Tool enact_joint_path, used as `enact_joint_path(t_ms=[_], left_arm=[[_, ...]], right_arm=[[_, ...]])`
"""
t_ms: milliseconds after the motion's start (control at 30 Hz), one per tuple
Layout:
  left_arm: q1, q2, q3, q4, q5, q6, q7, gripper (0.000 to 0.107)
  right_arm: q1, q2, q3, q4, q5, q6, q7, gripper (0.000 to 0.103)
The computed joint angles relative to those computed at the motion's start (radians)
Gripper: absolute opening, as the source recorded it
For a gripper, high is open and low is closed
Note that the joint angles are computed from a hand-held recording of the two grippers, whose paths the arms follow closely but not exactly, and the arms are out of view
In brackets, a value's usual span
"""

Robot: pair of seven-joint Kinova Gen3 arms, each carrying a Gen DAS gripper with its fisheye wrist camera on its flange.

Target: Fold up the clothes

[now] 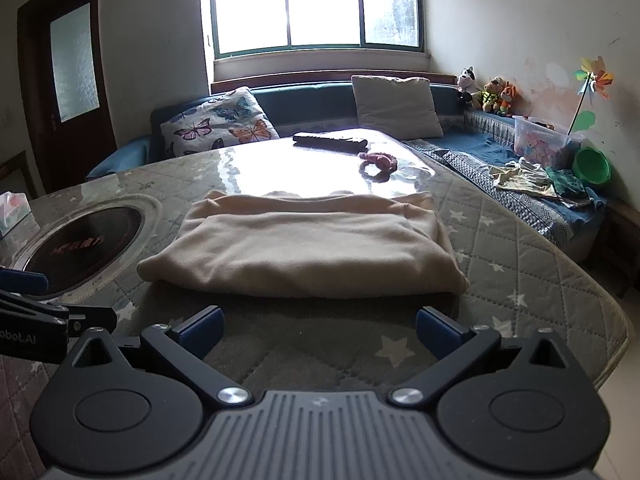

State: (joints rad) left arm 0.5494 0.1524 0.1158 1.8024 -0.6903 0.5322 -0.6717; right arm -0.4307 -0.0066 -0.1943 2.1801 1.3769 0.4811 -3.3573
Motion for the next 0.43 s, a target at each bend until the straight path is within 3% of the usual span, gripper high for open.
enact_joint_path(t_ms=[433], left_arm=[[-0.002, -0.015, 0.009, 0.032, -0.013, 0.0, 0.024, 0.103]], right_arm=[[-0.022, 0.009, -0.008, -0.008, -0.027, 0.023, 0.016, 0.103]])
